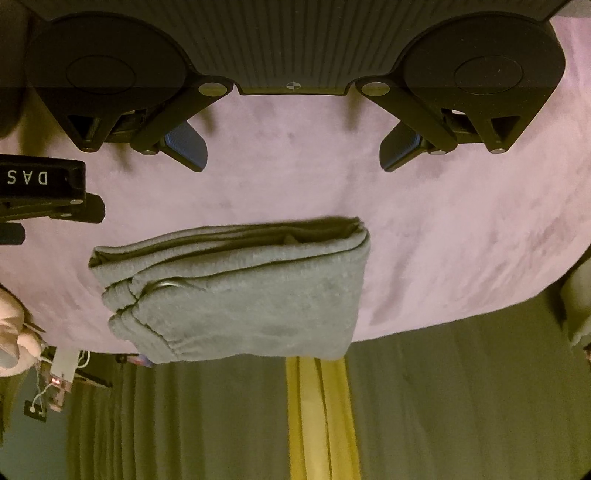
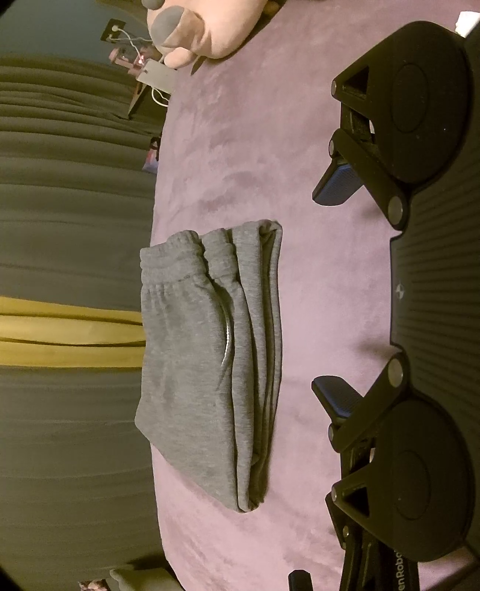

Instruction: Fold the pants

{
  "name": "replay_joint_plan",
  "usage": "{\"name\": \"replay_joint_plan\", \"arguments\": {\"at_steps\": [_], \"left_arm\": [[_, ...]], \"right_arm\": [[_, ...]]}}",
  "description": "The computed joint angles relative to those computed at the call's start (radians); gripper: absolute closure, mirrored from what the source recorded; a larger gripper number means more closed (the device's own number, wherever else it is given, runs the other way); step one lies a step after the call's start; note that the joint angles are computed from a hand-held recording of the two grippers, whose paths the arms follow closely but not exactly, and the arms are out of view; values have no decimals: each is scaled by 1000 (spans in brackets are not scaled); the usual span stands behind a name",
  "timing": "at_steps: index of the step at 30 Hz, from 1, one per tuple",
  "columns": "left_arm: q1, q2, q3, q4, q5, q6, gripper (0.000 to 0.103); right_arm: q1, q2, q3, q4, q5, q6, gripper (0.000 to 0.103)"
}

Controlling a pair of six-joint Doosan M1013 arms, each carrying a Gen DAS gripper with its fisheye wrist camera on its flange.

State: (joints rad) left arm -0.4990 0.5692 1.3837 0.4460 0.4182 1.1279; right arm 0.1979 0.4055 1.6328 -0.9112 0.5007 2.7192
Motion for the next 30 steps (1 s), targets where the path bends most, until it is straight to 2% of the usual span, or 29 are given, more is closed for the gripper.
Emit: {"name": "replay_joint_plan", "arguments": {"at_steps": [30], "left_arm": [[-4, 8, -8, 1, 27, 28, 1]], "right_arm": [[4, 15, -12, 25, 33, -22, 4]]}}
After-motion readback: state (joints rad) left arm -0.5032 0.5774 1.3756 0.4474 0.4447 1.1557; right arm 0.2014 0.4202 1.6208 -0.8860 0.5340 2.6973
